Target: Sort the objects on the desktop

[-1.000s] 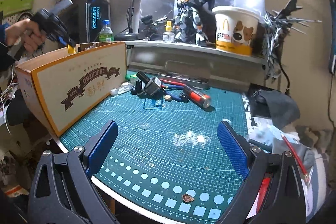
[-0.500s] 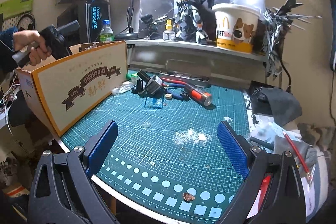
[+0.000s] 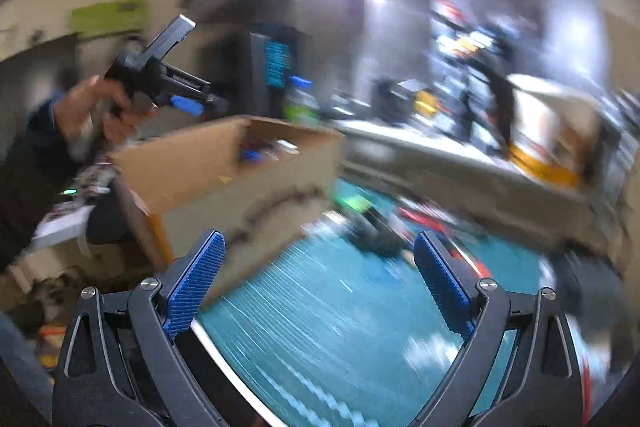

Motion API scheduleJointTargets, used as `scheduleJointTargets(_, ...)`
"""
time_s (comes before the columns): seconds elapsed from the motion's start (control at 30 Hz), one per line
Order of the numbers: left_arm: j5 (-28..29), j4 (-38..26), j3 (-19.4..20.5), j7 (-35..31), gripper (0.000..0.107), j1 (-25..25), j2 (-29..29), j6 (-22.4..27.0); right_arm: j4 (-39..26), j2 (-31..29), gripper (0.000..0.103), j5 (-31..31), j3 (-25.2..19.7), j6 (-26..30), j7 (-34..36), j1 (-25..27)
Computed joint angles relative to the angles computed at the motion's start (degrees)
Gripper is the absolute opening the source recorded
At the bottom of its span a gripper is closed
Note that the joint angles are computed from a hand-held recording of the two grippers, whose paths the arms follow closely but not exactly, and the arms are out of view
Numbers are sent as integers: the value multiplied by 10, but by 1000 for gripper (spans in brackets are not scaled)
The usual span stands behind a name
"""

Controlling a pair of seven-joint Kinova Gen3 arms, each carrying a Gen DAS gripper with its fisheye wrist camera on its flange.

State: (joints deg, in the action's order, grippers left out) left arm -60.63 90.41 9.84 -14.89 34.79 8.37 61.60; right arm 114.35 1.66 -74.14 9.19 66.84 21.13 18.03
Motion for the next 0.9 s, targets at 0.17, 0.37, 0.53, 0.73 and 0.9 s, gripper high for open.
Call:
scheduleJointTargets(0.17,-27,35,25,66,87,38,-23,74,-115,19,84,69,-64,-35,-97,-92)
scheduleJointTargets(0.37,-54,52,42,104,87,48,-17,140,-274,93,69,193,-63,-45,-228,-251)
scheduleJointTargets(0.53,-54,80,39,132,88,38,-27,153,-407,180,60,310,-9,-4,-345,-384)
scheduleJointTargets(0.73,-42,107,41,142,88,15,-38,154,-525,258,42,450,-2,46,-463,-460)
scheduleJointTargets(0.9,-24,125,41,140,88,-8,-48,136,-606,324,42,564,-17,93,-567,-498)
